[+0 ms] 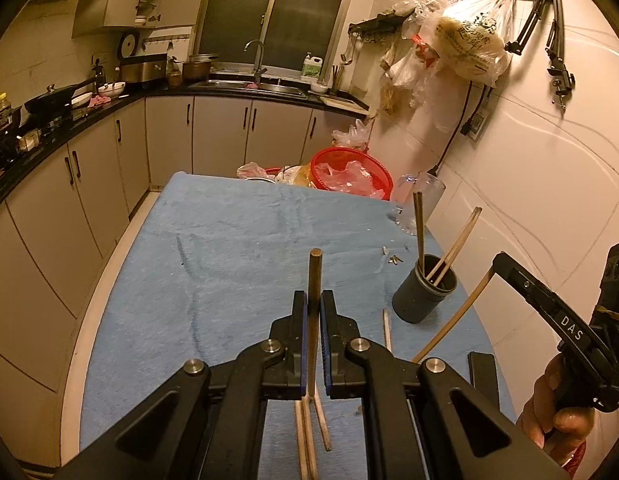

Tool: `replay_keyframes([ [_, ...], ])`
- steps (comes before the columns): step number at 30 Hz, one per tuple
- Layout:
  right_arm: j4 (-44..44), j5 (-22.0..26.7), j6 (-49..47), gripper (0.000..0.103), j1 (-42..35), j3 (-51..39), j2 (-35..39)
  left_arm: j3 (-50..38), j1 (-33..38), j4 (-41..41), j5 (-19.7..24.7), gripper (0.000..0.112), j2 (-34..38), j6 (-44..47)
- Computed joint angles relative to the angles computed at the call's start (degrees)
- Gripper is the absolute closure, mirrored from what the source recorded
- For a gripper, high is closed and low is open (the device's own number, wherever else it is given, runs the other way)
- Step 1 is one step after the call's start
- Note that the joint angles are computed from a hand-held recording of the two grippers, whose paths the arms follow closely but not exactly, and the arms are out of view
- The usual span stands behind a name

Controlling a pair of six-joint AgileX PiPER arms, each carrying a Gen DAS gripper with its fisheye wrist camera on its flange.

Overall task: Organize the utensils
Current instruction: 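Close the left gripper on a chopstick while the right gripper grasps another, then carry the left gripper's chopstick into the black holder while the right gripper does too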

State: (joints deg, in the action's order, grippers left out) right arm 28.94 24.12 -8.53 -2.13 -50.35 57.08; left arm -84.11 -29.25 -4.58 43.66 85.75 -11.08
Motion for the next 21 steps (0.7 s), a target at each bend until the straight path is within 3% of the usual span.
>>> replay_keyframes([
  [10, 8.1, 4.0, -8.9, 0.096, -9.5, -2.1, -1.5, -7.4, -3.5, 0.9, 3.1, 0.106, 3.3, -0.4],
  [21, 19.1, 12.5, -20.3, 0.096, -26.4, -11.7, 1.8, -27.9, -9.2, 2.6, 10.9, 0.106, 13.2, -1.7],
])
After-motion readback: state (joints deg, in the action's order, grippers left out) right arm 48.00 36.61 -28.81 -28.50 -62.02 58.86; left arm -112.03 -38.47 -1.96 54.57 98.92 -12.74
